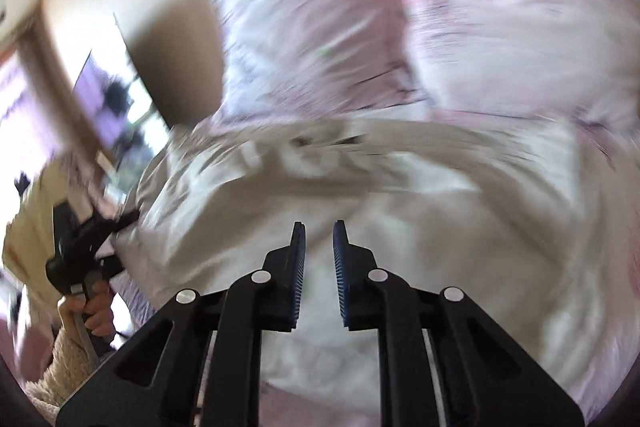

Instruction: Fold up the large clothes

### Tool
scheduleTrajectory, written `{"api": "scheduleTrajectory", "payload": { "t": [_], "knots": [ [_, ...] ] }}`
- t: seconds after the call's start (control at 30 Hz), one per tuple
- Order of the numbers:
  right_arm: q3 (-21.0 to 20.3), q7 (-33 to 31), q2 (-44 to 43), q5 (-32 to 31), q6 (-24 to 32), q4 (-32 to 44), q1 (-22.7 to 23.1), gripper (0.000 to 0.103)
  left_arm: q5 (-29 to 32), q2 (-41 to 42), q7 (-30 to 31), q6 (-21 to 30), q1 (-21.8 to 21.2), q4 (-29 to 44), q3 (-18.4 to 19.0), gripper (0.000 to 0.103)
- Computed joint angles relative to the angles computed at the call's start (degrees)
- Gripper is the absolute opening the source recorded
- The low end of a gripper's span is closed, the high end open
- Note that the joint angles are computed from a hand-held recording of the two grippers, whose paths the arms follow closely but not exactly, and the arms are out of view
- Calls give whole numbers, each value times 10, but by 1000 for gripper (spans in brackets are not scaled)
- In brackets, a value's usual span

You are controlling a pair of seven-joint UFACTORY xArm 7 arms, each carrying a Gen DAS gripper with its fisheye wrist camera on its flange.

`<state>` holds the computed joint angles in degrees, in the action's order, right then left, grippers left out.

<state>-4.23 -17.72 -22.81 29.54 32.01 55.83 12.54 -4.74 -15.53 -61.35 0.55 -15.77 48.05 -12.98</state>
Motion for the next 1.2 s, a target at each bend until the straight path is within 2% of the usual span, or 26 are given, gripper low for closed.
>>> {"api": "scheduleTrajectory", "payload": {
  "t": [0.1, 0.37, 0.57, 0.67, 0.83, 1.03, 1.2],
  "knots": [
    [23, 13, 52, -24, 29, 52, 3, 15, 14, 3, -13, 6, 18, 6, -15, 59],
    [58, 71, 119, -79, 90, 111, -17, 15, 12, 7, -17, -8, 12, -1, -7, 59],
    [63, 83, 167, -79, 135, 148, -29, 15, 22, 2, 1, -16, 13, 4, -5, 38],
    [61, 78, 182, -59, 159, 162, -37, 15, 32, 1, 16, -12, 17, 20, -10, 34],
    [66, 85, 201, -54, 184, 183, -48, 15, 82, 5, 25, -12, 54, 62, -53, 32],
    [69, 96, 226, -54, 214, 211, -57, 15, 127, 27, 37, -14, 67, 119, -82, 32],
    [72, 102, 250, -56, 232, 238, -64, 15, 207, 57, 21, -7, 96, 178, -129, 32]
  ]
}}
